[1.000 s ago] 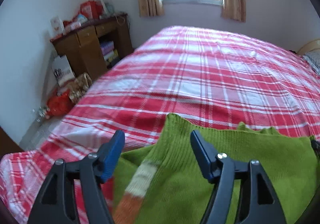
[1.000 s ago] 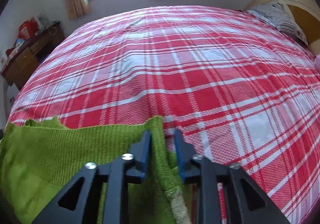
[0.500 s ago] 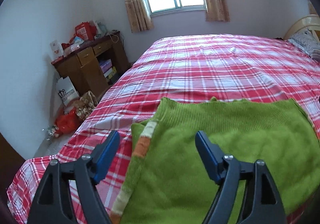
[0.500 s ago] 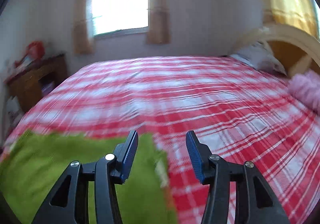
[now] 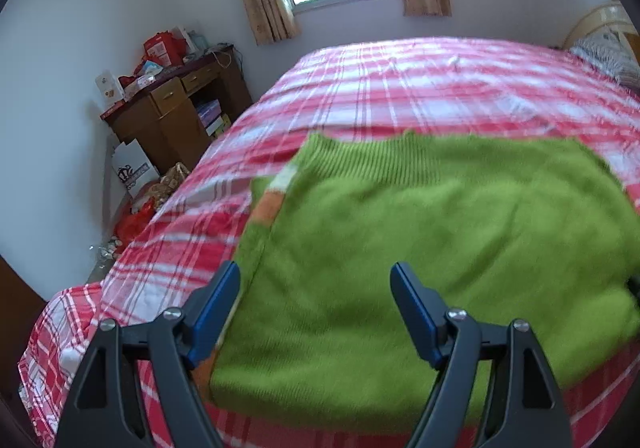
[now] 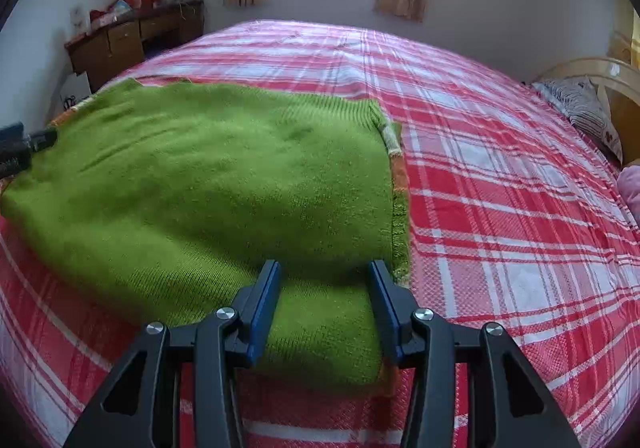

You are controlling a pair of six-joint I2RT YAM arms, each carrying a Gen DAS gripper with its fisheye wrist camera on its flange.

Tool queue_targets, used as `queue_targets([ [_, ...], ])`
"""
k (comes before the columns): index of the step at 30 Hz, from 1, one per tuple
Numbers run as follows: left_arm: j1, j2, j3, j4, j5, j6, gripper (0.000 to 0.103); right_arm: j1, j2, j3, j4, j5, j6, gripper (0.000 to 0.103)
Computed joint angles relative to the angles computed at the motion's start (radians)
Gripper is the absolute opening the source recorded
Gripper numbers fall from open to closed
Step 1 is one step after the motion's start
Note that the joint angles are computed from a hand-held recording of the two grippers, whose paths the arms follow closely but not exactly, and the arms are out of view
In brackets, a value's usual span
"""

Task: Fold small clothes

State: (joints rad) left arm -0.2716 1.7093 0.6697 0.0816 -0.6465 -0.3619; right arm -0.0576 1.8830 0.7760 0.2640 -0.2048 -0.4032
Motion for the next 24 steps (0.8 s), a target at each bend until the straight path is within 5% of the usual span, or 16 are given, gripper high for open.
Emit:
queue_targets([
  [3, 0.032, 0.01, -0.062, 0.015, 0.005, -0.022, 0.08, -0.02, -0.012, -0.018, 0.005, -0.012, -0.015, 0.047],
  [9, 0.161, -0.114, -0.305, 0.232, 0.116, -0.011, 0.096, -0.115, -0.056, -0.044, -0.049, -0.094, -0.002, 0.047],
  [16, 0.322, -0.294, -0.389, 0.274, 0.373, -0.018, 0.098, -0.045, -0.283, -0.19, 0.036, -0.092, 0.086, 0.047],
  [22, 0.415, -0.109, -0.185, 0.263, 0.605, -0.077, 0.096, 0.182, -0.204, -0.118, 0.053, -0.102, 0.234, 0.047],
  [24, 0.42, -0.007, -0.098, 0.239, 0.655, -0.111, 0.081, 0.245, -0.157, -0.102, 0.086, -0.093, 0.289, 0.047],
])
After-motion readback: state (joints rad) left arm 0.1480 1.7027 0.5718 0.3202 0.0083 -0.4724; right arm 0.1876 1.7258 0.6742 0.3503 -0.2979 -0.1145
